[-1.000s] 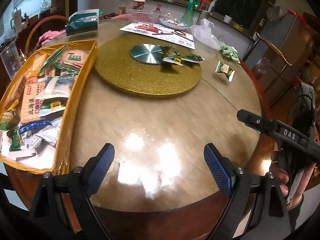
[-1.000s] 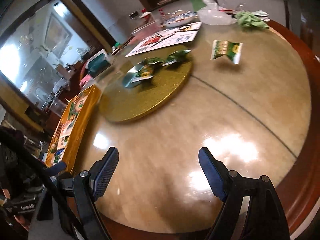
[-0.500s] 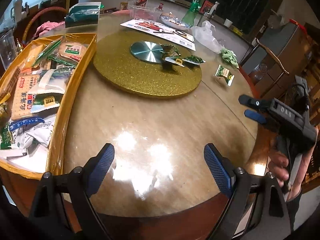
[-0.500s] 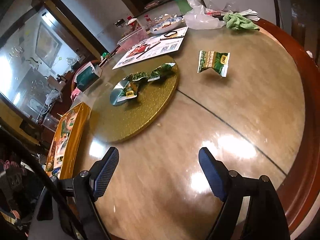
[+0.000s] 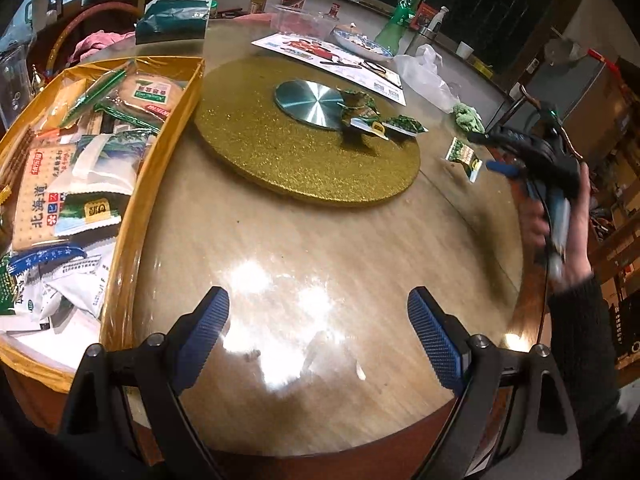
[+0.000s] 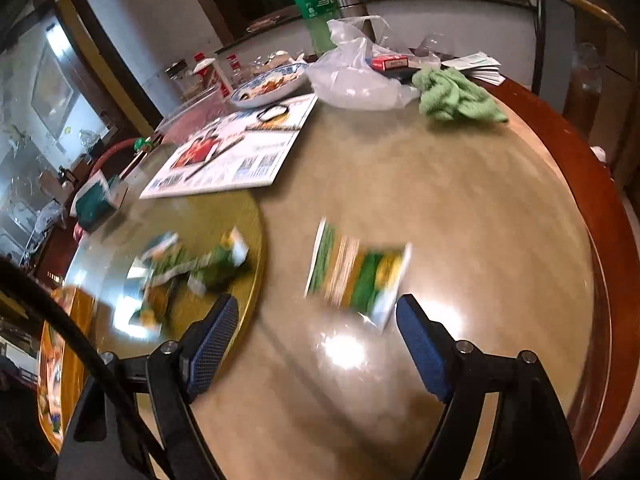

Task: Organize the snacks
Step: 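Grasp the green garlic pea packet on the table with the right gripper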

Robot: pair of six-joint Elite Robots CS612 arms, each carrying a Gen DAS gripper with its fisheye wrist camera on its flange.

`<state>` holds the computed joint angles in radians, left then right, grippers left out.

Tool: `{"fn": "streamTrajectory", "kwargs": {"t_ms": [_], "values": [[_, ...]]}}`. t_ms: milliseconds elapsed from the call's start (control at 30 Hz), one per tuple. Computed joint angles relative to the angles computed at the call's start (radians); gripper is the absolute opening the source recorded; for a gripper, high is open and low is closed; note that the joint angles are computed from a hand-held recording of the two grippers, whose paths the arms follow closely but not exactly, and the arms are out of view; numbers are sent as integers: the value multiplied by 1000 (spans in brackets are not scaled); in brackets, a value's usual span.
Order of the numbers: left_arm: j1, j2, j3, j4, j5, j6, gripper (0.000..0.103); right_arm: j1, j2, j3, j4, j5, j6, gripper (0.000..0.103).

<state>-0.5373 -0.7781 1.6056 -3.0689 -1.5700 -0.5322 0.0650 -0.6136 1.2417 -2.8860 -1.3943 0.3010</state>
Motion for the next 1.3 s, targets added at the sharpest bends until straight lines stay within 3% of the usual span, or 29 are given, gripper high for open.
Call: {"fn": "streamTrajectory", "kwargs": {"t_ms": [100, 200, 367, 433, 533, 567, 633, 667, 733, 867, 1067, 1200, 1300], "values": [[4, 8, -18, 14, -20, -19, 91, -1, 41, -96, 93, 2, -79, 76], [1, 9, -24, 6, -20, -5, 91, 6, 69, -149, 163, -54, -143, 76], [0, 15, -33, 17, -19, 13, 91, -13, 31, -52, 115, 71, -155, 73], [2, 22, -43, 28, -27, 2, 91, -8, 21, -29, 96, 63, -161, 73], [-3, 20, -45, 40, -17, 3, 91, 2, 29, -56, 131, -5, -100, 73], [-5, 17, -41, 39, -11, 7, 91, 6, 34, -69, 144, -28, -91, 71], [-11, 9, -31, 32, 8, 18, 91, 14, 44, -92, 174, -78, -95, 48], [-12, 6, -26, 26, 13, 19, 91, 20, 43, -94, 181, -108, -100, 47], [-11, 5, -26, 20, 12, 8, 91, 20, 28, -72, 182, -96, -65, 46], [-13, 19, -51, 48, 6, -9, 91, 34, -23, 39, 89, -68, -23, 43], [-29, 24, -67, 89, 45, -4, 91, 50, -92, 236, -119, 61, 62, 39], [-37, 18, -61, 95, 69, 2, 91, 58, -123, 332, -229, 26, 106, 37], [-40, 20, -71, 110, 71, 5, 91, 47, -132, 379, -286, 49, 161, 34]]}}
